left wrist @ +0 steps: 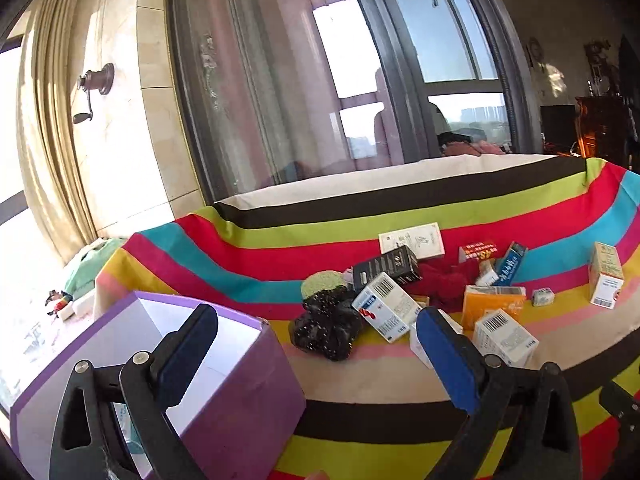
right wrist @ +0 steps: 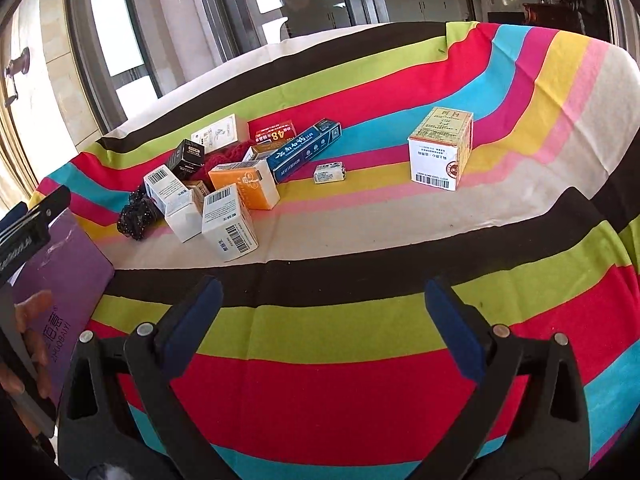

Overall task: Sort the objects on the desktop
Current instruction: 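Move both tools back over the medicine boxes on the table, then grasp the white barcode medicine box with the right tool, then grasp the white 'Brief introduction' box with left tool while right tool holds its box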

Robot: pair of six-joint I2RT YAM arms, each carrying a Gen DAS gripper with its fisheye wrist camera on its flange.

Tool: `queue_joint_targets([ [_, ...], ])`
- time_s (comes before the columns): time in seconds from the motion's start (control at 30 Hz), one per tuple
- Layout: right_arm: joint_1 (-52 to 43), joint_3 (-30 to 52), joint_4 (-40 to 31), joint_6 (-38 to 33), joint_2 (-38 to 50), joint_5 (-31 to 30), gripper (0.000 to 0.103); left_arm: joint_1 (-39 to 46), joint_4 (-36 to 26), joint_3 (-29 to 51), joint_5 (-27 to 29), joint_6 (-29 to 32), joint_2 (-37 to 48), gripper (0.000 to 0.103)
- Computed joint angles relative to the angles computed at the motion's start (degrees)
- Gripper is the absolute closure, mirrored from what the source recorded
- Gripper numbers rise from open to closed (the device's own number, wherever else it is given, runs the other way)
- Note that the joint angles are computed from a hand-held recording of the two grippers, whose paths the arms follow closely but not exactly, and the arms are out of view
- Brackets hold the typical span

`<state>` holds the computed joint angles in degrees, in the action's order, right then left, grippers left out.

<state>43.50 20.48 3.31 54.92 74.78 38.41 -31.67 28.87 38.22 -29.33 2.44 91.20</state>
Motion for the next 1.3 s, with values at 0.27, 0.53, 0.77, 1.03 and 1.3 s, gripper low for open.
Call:
queue_joint_targets([
  [0.27,-1.1,-1.3,3.1,-2.3,-1.0,-2.3,0.002,16.5,0.1,5.7,5.4,-4.1,9.4,0.004],
  [0.53,-3.5,11.9,-8.2,-11.4,10.3,-7.1,0.002,17.4,12.2,2.3,6.6,6.5,12.5,0.003],
  [0.77,-11.8,32.0,-11.9,-29.5,31.0,-19.4,0.002,18.8,10.9,2.3,12.9,10.0,12.1,0.003],
  [1.03,-14.2,42.1,-9.5,-33.5,38.9,-23.3,0.030,14.7,7.3,-0.5,11.6,9.5,9.4,0.000],
  [1.3,-14.8,28.5,-6.8,-27.4,28.9,-21.5,0.060,9.9,2.4,8.6,10.5,9.7,15.2,0.000],
])
